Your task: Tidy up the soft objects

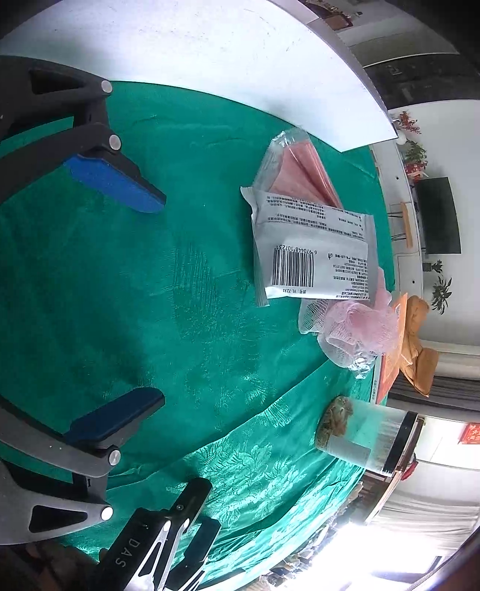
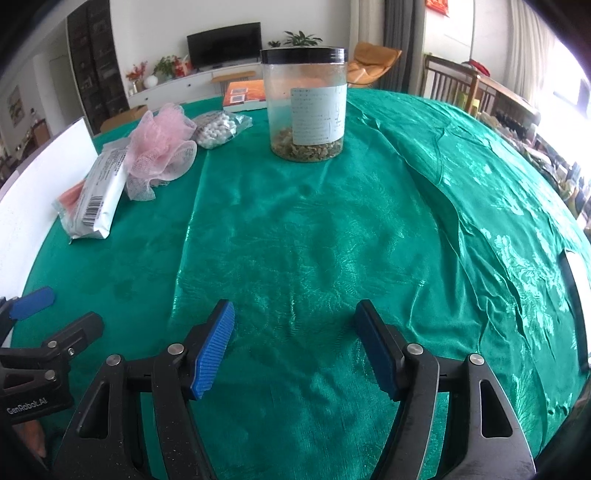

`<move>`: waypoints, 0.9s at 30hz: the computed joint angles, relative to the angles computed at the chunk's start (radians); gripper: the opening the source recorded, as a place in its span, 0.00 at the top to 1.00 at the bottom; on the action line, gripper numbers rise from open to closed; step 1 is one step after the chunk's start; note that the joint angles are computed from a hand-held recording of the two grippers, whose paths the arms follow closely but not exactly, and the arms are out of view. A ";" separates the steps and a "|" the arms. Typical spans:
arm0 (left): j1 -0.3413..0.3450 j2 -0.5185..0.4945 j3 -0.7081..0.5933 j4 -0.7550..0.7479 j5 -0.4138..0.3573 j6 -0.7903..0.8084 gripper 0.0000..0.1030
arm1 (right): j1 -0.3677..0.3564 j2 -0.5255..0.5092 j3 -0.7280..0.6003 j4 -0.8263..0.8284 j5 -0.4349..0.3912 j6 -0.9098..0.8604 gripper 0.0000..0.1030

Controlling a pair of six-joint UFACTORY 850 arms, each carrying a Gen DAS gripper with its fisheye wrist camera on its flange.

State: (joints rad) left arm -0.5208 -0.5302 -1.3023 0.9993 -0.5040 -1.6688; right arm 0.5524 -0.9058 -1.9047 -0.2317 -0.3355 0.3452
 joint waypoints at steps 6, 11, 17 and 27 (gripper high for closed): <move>-0.009 -0.017 -0.018 0.000 -0.049 -0.015 0.00 | 0.003 -0.001 0.002 -0.013 0.000 0.008 0.26; -0.008 -0.016 -0.017 0.001 -0.047 -0.017 0.00 | 0.003 0.001 0.004 -0.008 0.000 0.000 0.23; -0.008 -0.016 -0.016 0.002 -0.046 -0.018 0.00 | 0.003 0.000 0.002 -0.002 -0.002 -0.009 0.21; 0.026 0.007 -0.005 -0.143 -0.032 0.155 0.00 | 0.003 0.000 0.001 -0.006 -0.003 -0.006 0.21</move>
